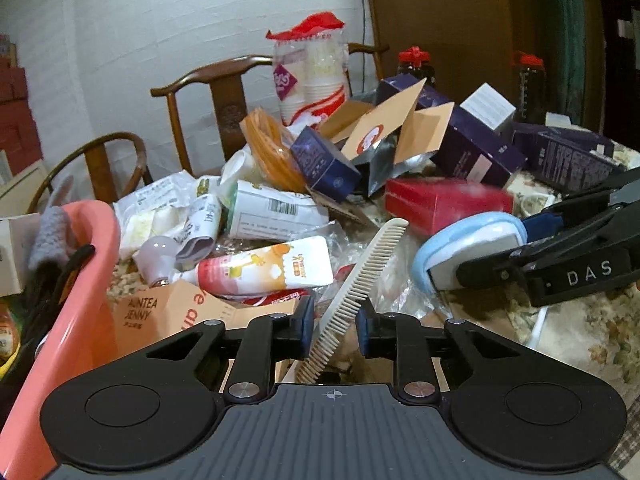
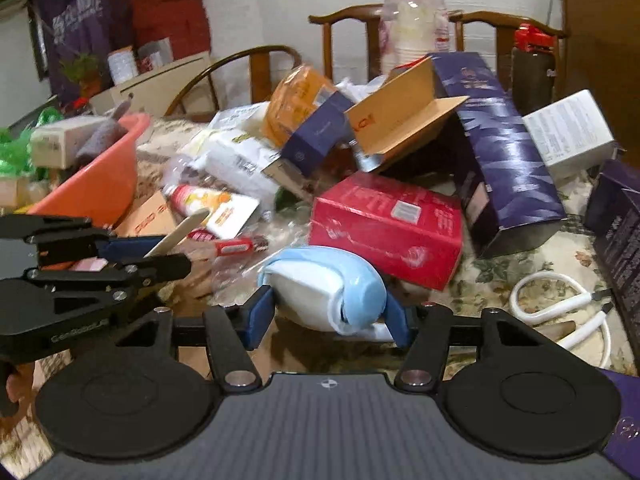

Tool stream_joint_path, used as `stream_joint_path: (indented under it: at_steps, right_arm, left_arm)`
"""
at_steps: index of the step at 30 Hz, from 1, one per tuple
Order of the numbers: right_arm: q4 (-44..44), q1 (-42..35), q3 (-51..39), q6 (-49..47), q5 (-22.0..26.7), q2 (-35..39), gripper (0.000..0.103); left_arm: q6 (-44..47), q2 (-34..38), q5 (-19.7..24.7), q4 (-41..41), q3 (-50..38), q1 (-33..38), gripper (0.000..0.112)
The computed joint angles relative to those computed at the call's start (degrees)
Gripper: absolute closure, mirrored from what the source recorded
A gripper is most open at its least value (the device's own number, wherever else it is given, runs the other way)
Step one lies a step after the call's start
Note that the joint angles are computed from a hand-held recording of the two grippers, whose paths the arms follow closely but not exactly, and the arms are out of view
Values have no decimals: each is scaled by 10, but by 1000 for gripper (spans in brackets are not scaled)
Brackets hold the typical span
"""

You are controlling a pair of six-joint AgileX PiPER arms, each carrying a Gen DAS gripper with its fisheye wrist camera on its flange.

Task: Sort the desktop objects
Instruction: 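Lift the blue lid and white comb out of the pile with both grippers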

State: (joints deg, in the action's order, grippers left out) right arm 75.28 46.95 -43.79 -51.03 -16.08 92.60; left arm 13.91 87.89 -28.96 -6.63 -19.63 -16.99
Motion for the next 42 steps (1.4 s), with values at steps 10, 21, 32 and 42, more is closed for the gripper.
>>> stream_joint_path:
  at_steps: [10,21,32,42]
  right_arm:
    - [-78,13,-31,69,-36,68,26]
    - [16,69,-38,-25,-119,74,47]
    - [115,120,-38,-118,-178,19,47]
    - [218,182,-116,-270,-252,-15,47]
  left_arm:
    - [17,22,0,-13,-9,-4,93]
    - [60,7,-2,-68,-3,-26,93]
    - [96,-92,63,-107,9,-29,93]
    - [125,-208,135,-118,25,21,111]
